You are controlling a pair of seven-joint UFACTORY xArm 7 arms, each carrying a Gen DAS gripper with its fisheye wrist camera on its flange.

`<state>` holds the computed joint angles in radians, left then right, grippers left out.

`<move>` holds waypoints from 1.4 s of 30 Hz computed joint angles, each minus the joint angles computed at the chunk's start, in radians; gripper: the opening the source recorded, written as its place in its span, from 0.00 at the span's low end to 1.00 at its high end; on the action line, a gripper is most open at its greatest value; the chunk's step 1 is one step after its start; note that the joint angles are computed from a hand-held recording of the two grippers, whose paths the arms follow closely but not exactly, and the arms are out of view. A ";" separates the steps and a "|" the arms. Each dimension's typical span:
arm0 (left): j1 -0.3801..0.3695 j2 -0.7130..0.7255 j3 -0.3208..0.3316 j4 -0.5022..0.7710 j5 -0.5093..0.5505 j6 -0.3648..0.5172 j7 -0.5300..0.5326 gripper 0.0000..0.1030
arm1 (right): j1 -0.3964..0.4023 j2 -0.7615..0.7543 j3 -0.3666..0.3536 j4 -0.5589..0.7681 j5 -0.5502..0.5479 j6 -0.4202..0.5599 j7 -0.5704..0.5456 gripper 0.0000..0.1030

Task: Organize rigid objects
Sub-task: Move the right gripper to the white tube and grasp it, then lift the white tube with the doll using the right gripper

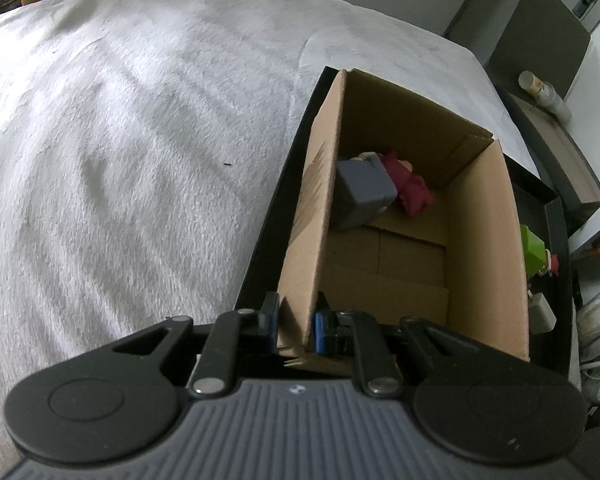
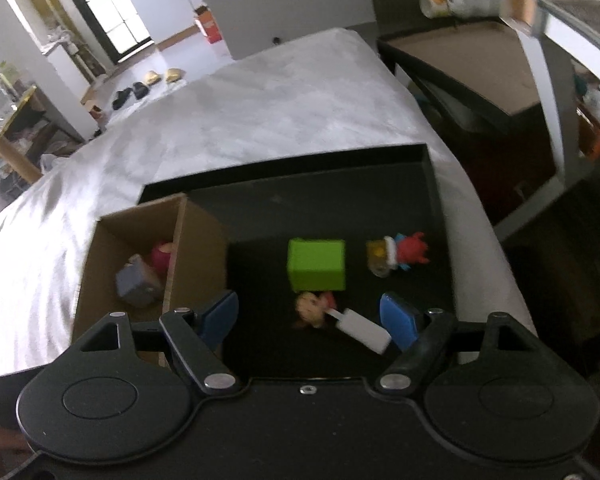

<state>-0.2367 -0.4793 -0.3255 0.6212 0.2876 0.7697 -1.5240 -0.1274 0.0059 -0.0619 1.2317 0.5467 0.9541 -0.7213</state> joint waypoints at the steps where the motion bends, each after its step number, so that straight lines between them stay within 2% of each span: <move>1: -0.001 -0.001 0.001 -0.001 -0.001 -0.001 0.001 0.15 | -0.001 0.006 -0.001 0.000 -0.010 -0.004 0.003 0.75; 15: -0.002 0.000 0.003 -0.002 -0.004 -0.002 0.007 0.15 | -0.020 0.088 0.015 -0.036 -0.082 -0.077 -0.024 0.69; 23: -0.002 -0.001 0.004 -0.003 -0.007 -0.003 0.009 0.15 | 0.005 0.109 0.046 -0.092 -0.156 -0.198 -0.074 0.66; 27: -0.003 -0.007 0.006 -0.008 -0.012 -0.008 0.006 0.15 | 0.021 0.115 0.054 -0.104 -0.210 -0.191 -0.107 0.66; 32: -0.001 -0.009 0.004 -0.009 -0.012 -0.004 0.005 0.15 | 0.037 0.123 0.059 -0.129 -0.256 -0.244 -0.122 0.65; 33: -0.001 -0.008 0.004 -0.009 -0.012 -0.005 0.005 0.15 | 0.037 0.124 0.060 -0.132 -0.255 -0.251 -0.129 0.62; 35: -0.001 -0.008 0.003 -0.009 -0.013 -0.006 0.004 0.15 | 0.037 0.127 0.059 -0.130 -0.267 -0.251 -0.140 0.31; 36: -0.001 -0.009 0.003 -0.009 -0.014 -0.007 0.002 0.15 | 0.031 0.135 0.059 -0.110 -0.254 -0.208 -0.152 0.21; 38: -0.001 -0.009 0.003 -0.009 -0.015 -0.007 0.001 0.15 | 0.022 0.136 0.057 -0.092 -0.232 -0.163 -0.153 0.20; 42: -0.002 -0.010 0.003 -0.010 -0.015 -0.007 0.001 0.15 | 0.019 0.108 0.049 -0.114 -0.237 -0.168 -0.150 0.20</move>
